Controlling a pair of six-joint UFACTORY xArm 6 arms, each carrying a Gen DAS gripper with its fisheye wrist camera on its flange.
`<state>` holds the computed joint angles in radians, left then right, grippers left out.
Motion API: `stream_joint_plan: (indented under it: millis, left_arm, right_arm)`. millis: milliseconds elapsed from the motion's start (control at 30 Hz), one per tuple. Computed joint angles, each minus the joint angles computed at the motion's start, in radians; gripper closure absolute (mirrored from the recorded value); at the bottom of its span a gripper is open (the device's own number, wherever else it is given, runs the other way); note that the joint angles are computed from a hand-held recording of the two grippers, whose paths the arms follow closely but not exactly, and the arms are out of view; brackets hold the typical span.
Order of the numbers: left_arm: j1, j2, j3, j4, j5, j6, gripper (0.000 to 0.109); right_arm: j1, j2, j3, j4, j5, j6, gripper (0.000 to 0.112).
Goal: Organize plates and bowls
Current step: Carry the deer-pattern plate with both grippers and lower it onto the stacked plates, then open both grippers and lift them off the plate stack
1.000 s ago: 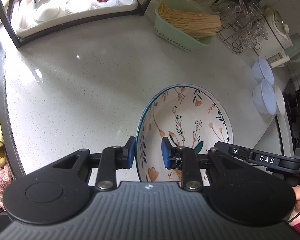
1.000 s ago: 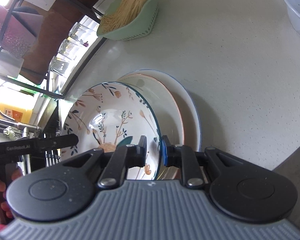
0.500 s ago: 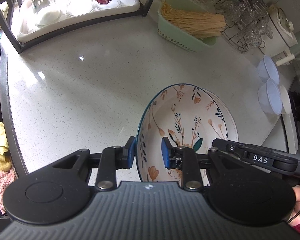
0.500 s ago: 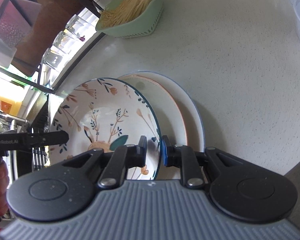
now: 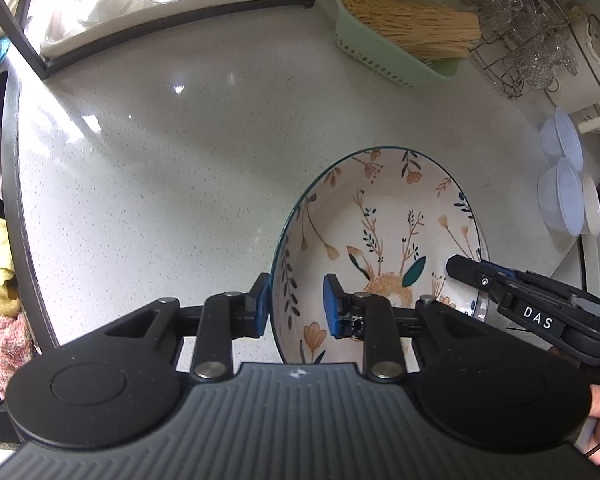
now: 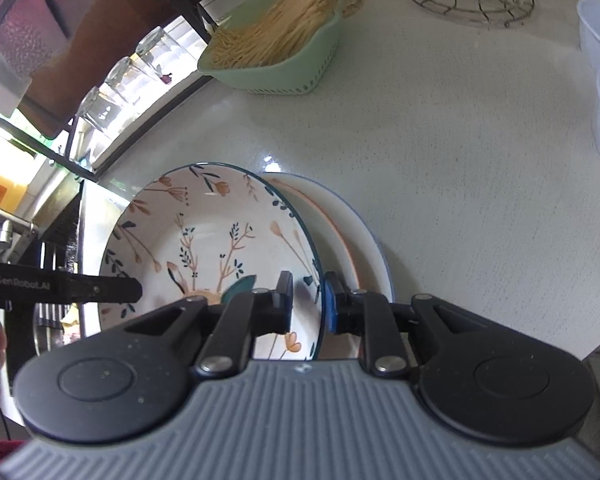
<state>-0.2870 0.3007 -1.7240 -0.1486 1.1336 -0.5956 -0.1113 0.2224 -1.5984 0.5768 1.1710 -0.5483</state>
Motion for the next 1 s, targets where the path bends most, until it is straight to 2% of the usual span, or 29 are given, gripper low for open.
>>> stream_joint_plan:
  millis: [233, 533, 667, 833, 1000]
  left_arm:
    - [0.004, 0.0, -0.001, -0.028, 0.004, -0.04, 0.078]
    - [0.018, -0.037, 0.065, -0.076, -0.055, -0.109, 0.078]
    - [0.012, -0.054, 0.079, -0.052, -0.064, -0.122, 0.078]
    - [0.006, -0.07, 0.096, -0.053, -0.085, -0.147, 0.078]
    - [-0.018, -0.089, 0.091, 0.036, -0.092, -0.167, 0.078]
  right_arm:
    - [0.001, -0.029, 0.035, 0.0, -0.047, -0.019, 0.092]
    - [0.013, -0.072, 0.079, -0.024, -0.104, -0.036, 0.092]
    - [0.022, -0.106, 0.113, -0.031, -0.155, -0.086, 0.092]
    - [0.037, -0.121, 0.127, -0.004, -0.174, -0.173, 0.093]
    - [0.03, -0.122, 0.11, 0.022, -0.188, -0.196, 0.093]
